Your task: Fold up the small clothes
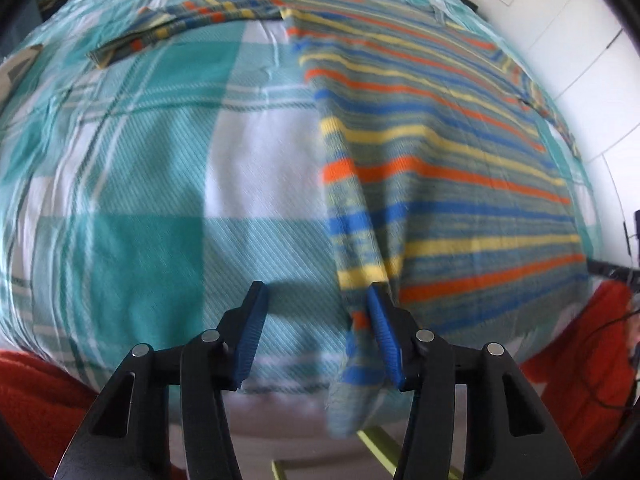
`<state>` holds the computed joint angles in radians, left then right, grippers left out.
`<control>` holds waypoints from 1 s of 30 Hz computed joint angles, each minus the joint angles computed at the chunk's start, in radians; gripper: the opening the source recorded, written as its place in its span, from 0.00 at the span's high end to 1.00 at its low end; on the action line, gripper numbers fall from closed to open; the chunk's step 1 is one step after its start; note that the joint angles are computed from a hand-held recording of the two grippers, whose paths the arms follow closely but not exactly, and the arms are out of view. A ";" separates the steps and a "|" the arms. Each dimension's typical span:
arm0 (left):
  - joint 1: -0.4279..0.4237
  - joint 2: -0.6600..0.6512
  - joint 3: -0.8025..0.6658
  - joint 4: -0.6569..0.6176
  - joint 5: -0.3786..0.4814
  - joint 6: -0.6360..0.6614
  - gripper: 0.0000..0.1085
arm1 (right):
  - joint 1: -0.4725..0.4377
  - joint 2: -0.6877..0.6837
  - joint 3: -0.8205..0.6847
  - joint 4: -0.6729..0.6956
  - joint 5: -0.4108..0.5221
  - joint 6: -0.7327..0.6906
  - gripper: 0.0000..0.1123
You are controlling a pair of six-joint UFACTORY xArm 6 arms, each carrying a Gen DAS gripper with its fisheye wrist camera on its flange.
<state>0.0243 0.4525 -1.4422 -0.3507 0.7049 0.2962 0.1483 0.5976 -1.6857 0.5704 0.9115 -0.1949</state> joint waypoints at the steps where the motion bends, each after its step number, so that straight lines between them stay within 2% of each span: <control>1: 0.000 -0.004 0.002 -0.012 0.016 0.013 0.52 | 0.016 0.005 0.005 -0.014 0.011 -0.008 0.53; 2: -0.003 -0.013 0.010 -0.030 0.028 0.030 0.60 | 0.033 0.010 0.007 -0.055 0.012 -0.005 0.53; 3: -0.005 -0.021 0.016 -0.051 0.044 0.052 0.72 | 0.046 0.013 0.007 -0.110 0.005 0.015 0.66; 4: -0.007 -0.018 0.009 -0.056 0.063 0.063 0.97 | 0.044 0.019 -0.006 -0.124 0.012 0.028 0.95; 7: -0.026 -0.043 0.047 0.013 0.007 0.017 0.98 | 0.025 0.000 -0.001 -0.113 0.038 0.039 0.96; 12: -0.020 -0.078 0.075 0.094 0.023 -0.023 0.99 | 0.024 -0.090 0.071 -0.196 0.082 0.068 0.97; 15: -0.025 -0.023 0.043 0.227 0.023 -0.121 1.00 | 0.027 -0.014 -0.012 -0.249 0.128 0.128 0.97; 19: -0.037 0.008 -0.002 0.253 0.034 -0.153 0.98 | 0.023 0.060 -0.084 -0.256 0.147 0.179 0.97; 22: -0.037 -0.026 0.041 0.280 -0.005 -0.183 0.90 | 0.034 0.034 -0.056 -0.299 0.120 0.178 0.94; 23: -0.033 -0.047 0.061 0.286 -0.015 -0.195 0.82 | 0.038 0.021 -0.043 -0.304 0.106 0.180 0.88; 24: -0.025 -0.066 0.073 0.278 -0.025 -0.192 0.76 | 0.042 0.005 -0.029 -0.325 0.093 0.197 0.71; 25: -0.011 -0.095 0.097 0.254 -0.047 -0.176 0.56 | 0.049 -0.022 -0.002 -0.359 0.060 0.227 0.50; 26: 0.001 -0.112 0.108 0.235 -0.079 -0.172 0.31 | 0.054 -0.059 0.044 -0.381 0.012 0.250 0.44; 28: 0.030 -0.113 0.099 0.272 -0.192 -0.243 0.10 | 0.062 -0.152 0.156 -0.452 -0.131 0.319 0.43; 30: 0.061 -0.033 0.001 0.329 -0.273 -0.318 0.09 | 0.072 -0.220 0.237 -0.585 -0.270 0.459 0.41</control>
